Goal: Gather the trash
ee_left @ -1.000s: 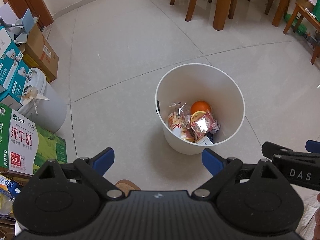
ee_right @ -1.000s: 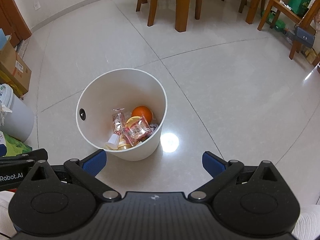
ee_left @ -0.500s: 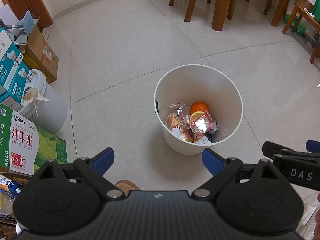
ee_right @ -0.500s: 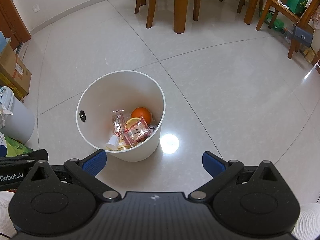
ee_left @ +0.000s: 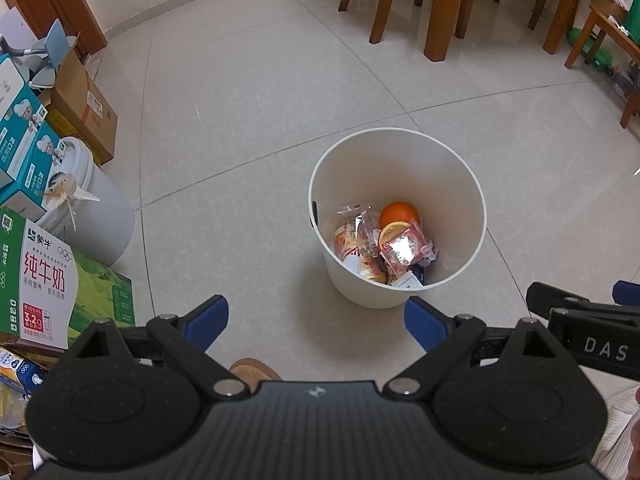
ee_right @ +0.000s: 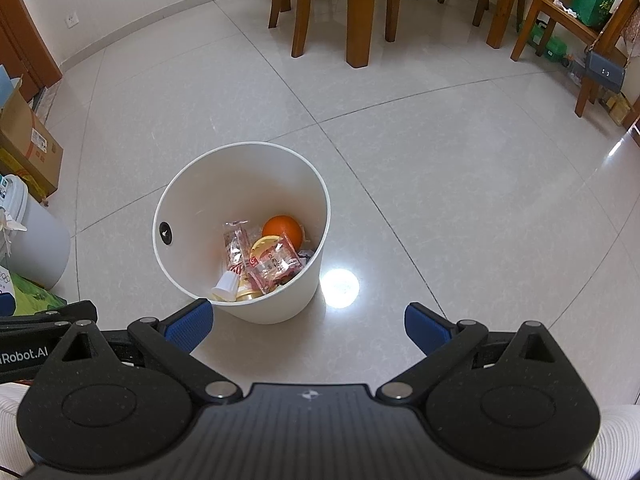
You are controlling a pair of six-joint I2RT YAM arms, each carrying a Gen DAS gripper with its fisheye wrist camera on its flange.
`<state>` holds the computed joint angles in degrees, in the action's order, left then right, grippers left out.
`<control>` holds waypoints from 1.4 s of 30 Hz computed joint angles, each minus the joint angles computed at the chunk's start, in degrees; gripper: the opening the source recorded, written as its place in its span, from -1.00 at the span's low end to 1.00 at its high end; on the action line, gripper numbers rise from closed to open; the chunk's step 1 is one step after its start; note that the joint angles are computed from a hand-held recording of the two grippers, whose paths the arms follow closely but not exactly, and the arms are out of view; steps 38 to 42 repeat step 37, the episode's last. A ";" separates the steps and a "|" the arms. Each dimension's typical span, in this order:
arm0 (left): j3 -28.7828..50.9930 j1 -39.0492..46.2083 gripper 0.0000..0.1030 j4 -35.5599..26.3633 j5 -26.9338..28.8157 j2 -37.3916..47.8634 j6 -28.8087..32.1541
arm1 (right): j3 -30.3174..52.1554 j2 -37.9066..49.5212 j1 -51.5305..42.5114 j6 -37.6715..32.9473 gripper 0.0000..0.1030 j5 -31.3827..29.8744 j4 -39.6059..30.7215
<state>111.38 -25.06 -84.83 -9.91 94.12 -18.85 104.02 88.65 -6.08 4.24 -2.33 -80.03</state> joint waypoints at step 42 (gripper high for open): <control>1.03 0.12 0.84 -0.69 0.57 1.08 0.18 | -0.19 0.29 -0.26 0.30 1.00 -0.93 -0.36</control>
